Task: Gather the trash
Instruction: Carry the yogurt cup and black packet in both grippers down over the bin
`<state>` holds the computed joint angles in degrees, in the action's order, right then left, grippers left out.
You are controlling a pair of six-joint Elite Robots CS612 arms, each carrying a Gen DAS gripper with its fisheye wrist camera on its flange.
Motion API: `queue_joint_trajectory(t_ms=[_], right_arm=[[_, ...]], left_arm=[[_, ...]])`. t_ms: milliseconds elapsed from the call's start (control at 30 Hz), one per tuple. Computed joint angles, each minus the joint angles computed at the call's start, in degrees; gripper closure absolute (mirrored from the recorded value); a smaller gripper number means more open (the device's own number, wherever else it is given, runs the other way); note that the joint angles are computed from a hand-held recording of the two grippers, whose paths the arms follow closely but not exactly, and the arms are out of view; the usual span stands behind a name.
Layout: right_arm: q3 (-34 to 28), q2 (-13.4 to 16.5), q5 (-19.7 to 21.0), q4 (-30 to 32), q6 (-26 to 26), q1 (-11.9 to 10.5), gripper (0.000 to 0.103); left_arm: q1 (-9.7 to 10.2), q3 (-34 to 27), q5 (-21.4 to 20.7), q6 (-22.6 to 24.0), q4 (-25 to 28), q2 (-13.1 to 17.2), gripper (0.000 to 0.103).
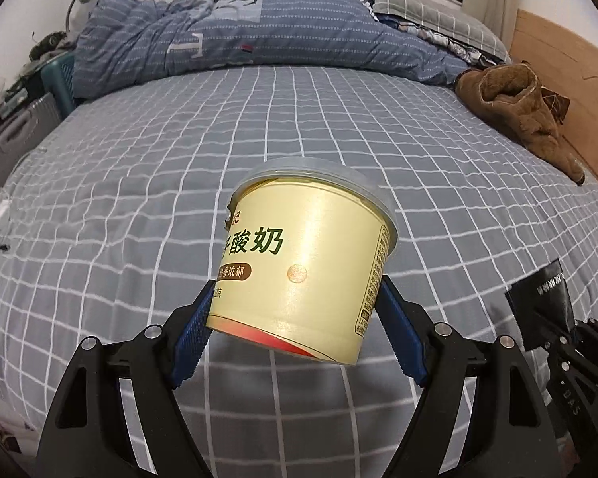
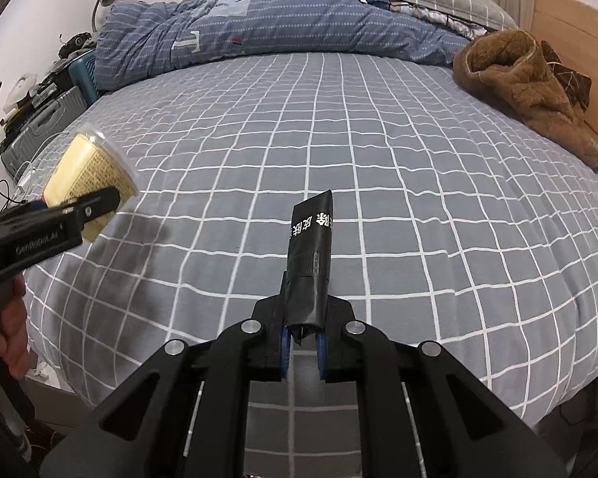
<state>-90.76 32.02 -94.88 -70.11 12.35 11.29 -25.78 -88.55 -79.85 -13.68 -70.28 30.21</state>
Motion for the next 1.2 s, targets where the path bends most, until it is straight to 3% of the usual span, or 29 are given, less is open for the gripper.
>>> queue_joint_trajectory(t_ms=[433,833,1200], right_arm=[[-6.0,2.1,7.6,-2.8,-0.5,0.3,0.094],[-9.8,2.9,-1.8,2.5,-0.9,3.4,0.094],[-12.7,3.7,-3.4,7.4,1.2,4.5,0.093]], left_arm=[[-1.18,-7.5,0.8,-2.3,4.5,1.8,0.027],[-2.59,-14.2,2.4,-4.2,10.7,3.7,0.027],[-4.09,-19.9,3.4,-5.5,16.7,5.5,0.027]])
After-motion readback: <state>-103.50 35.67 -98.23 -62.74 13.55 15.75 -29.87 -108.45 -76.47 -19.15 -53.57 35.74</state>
